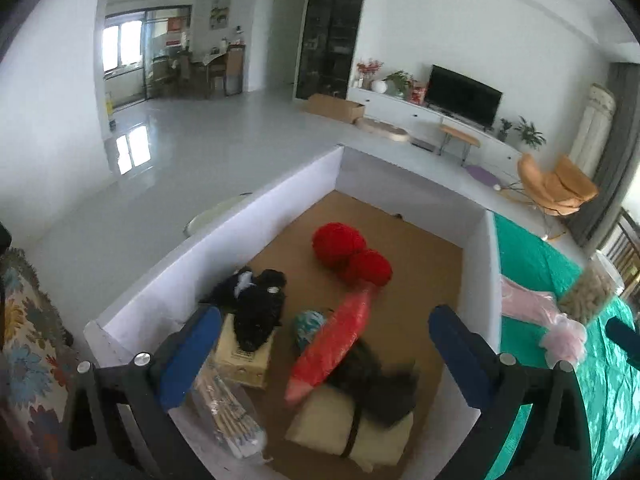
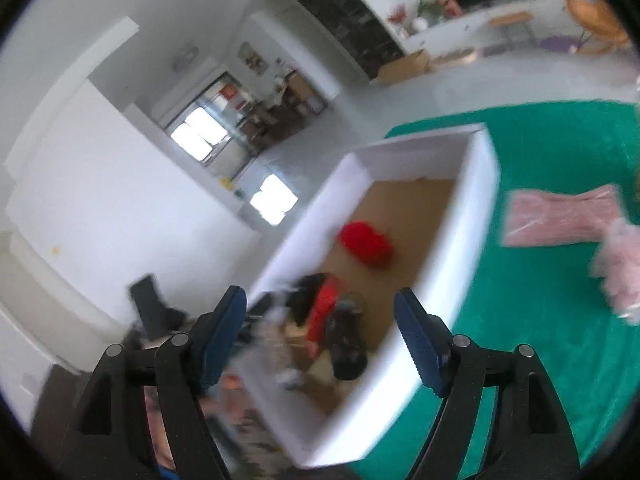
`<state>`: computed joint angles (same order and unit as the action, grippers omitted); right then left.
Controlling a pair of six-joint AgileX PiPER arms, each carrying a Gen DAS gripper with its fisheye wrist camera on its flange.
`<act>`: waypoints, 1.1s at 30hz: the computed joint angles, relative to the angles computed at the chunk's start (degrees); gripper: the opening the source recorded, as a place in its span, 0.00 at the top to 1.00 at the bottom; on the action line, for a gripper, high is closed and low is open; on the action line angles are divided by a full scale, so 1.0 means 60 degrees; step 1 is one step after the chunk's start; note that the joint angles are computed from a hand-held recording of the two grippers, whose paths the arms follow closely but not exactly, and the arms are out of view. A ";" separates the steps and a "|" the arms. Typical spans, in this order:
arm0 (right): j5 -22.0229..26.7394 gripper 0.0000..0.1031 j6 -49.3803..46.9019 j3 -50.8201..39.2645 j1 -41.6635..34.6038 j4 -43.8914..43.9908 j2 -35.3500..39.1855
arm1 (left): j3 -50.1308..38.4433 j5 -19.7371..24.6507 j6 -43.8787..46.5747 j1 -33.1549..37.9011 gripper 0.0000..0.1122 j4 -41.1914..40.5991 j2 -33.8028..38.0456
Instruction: Organize soft objects
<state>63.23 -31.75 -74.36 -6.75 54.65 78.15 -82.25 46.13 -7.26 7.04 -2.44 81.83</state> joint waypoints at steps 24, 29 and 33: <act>-0.6623 0.24 -0.2470 0.3955 -0.5466 -0.4240 0.1184 | -0.1257 -0.0824 -0.1559 -0.6770 0.08 0.2144 0.4269; -0.6032 0.22 -0.2936 0.3913 -0.5861 -0.3485 0.1175 | -0.1972 -0.0422 -0.1361 -0.6363 0.08 0.2395 0.5086; -0.6102 0.22 -0.2754 0.4012 -0.5778 -0.3656 0.1063 | -0.1300 -0.1137 -0.1057 -0.6032 0.08 0.1717 0.4772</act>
<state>26.62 -48.27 -50.29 -41.42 32.71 84.53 -90.05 39.31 -13.61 -29.15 7.87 110.46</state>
